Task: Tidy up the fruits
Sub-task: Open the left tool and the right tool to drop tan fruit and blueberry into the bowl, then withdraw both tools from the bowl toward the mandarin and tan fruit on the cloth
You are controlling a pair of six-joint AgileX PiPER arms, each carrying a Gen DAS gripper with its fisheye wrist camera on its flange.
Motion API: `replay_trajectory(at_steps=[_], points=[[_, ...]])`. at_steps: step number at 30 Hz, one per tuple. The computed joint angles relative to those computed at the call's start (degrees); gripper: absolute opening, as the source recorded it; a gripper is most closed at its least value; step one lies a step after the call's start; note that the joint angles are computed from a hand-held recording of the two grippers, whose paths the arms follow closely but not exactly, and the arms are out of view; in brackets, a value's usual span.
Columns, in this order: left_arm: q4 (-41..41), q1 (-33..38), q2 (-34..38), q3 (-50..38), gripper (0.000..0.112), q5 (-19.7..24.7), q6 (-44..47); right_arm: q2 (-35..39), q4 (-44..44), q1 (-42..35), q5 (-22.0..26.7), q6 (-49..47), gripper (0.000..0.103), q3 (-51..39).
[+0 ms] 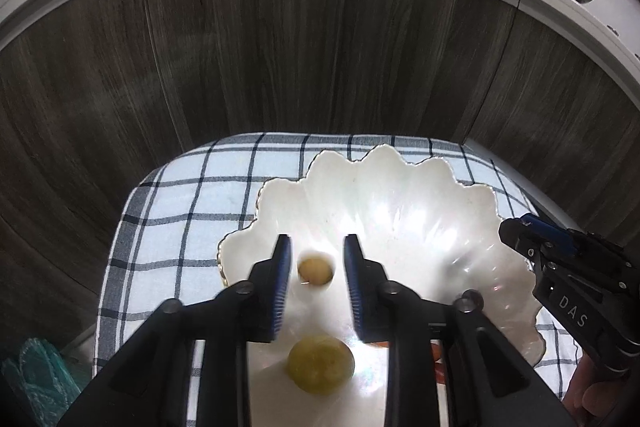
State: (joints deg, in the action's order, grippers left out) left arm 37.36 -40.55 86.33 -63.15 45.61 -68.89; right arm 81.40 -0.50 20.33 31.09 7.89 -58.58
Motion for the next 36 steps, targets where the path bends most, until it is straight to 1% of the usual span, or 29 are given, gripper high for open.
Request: replay_trajectory(at_steps=[2,4,8,10,11,12,14,17,21,24,26,36], points=[[-0.02,0.05,0.48,-0.2,0.045,0.3,0.17,0.96,-0.48,0.04,0.26,0.47,0.024,-0.53],[0.14,-0.06,0.3,0.13,0.052,0.3,-0.6,1.63,-0.67,-0.01,0.46,0.78,0.024,-0.82],[0.31,-0.39,-0.01,0.22,0.06,0.84,-0.83,2.18,-1.78,0.24,1.47,1.79,0.026,-1.6],[0.47,-0.57,-0.28,0.16,0.065,1.19,-0.87,1.76,-2.94,0.59,1.57,2.77,0.034,-1.58],[0.49,-0.59,-0.46,0.17,0.067,1.26,-0.89,1.44,-3.88,0.86,1.47,3.68,0.042,-1.44],[0.72,-0.89,-0.83,0.15,0.067,1.64,-1.11,0.84,-5.01,1.17,1.27,4.8,0.048,-1.1],[0.84,-1.03,-1.09,-0.1,0.074,2.19,-0.86,-0.29,-6.51,1.65,0.88,6.19,0.051,-0.55],[1.91,-2.22,-2.3,-0.16,0.081,4.06,-1.94,-1.57,-7.36,2.21,1.5,6.89,0.052,-0.56],[4.35,-4.6,-4.09,-0.31,0.082,8.58,-4.56,-3.81,-9.08,3.2,2.54,8.88,0.061,-0.52],[4.68,-6.25,-6.09,-0.31,0.084,11.25,-5.12,-5.52,-12.06,4.89,3.43,11.94,0.065,-0.53],[5.28,-7.29,-6.94,-0.14,0.088,12.8,-5.97,-6.56,-12.82,5.71,4.03,12.88,0.065,-0.59],[7.18,-13.81,-11.75,0.29,0.088,20.16,-9.38,-12.53,-16.48,9.78,6.7,18.05,0.065,1.08]])
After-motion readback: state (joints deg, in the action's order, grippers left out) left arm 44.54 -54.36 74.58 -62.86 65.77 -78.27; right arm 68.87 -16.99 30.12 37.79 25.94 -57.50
